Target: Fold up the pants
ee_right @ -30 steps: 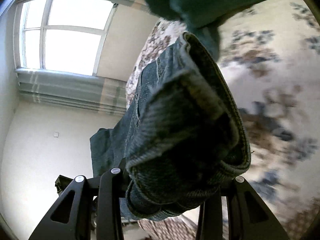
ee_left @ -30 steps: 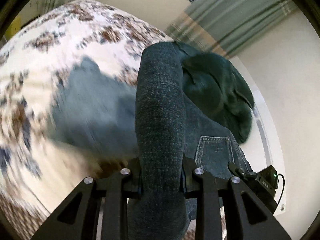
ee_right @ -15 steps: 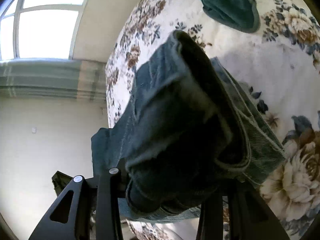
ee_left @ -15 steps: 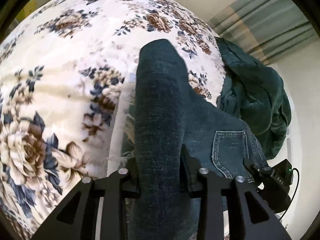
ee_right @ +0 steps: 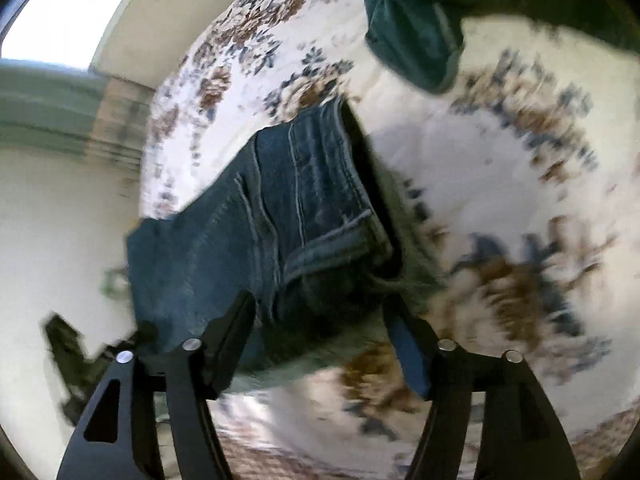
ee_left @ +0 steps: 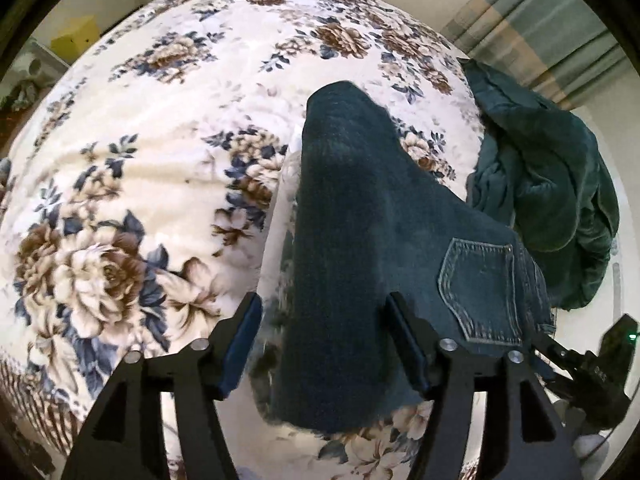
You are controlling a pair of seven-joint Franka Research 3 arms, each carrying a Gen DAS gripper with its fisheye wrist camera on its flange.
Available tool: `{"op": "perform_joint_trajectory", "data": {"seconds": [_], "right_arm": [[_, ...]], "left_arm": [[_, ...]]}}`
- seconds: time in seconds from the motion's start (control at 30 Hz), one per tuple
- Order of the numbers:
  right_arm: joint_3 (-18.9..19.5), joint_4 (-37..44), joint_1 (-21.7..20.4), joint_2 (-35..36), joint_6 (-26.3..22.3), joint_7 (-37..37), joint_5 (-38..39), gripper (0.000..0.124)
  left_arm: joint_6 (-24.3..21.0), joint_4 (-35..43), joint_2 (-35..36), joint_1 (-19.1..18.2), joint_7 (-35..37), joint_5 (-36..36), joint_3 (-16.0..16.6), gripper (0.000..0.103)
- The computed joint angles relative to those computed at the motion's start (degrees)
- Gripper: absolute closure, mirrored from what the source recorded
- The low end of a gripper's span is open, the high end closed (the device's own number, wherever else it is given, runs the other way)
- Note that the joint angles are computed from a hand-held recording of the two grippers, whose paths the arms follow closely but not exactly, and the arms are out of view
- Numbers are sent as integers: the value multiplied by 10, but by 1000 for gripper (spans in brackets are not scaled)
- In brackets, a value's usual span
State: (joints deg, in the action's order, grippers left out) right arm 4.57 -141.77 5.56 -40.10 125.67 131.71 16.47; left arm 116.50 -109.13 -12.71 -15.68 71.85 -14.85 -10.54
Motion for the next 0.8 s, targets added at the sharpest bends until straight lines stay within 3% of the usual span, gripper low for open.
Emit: {"op": "perform_joint_trajectory", "data": {"seconds": [0.03, 0.1, 0.17, 0.33, 0.57, 0.8], "right_arm": [[16, 23, -7, -5, -42, 10, -29, 43], [41, 70, -14, 4, -104, 16, -84, 29], [72, 126, -15, 25, -173, 16, -147, 21], [103, 198, 7, 35, -250, 22, -214, 21], [119, 268, 28, -2, -324, 35, -234, 21], [154, 349, 19, -58, -404, 18, -255, 21]], "left_arm": [[2, 1, -2, 0, -1, 8, -3, 13], [-7, 10, -8, -2, -10, 44, -14, 5], [-30, 25, -13, -7, -18, 79, -25, 5], [-75, 53, -31, -24, -33, 130, -42, 5], [-112, 79, -89, -41, -74, 169, -58, 5], [-157, 112, -153, -61, -107, 193, -80, 5]]}}
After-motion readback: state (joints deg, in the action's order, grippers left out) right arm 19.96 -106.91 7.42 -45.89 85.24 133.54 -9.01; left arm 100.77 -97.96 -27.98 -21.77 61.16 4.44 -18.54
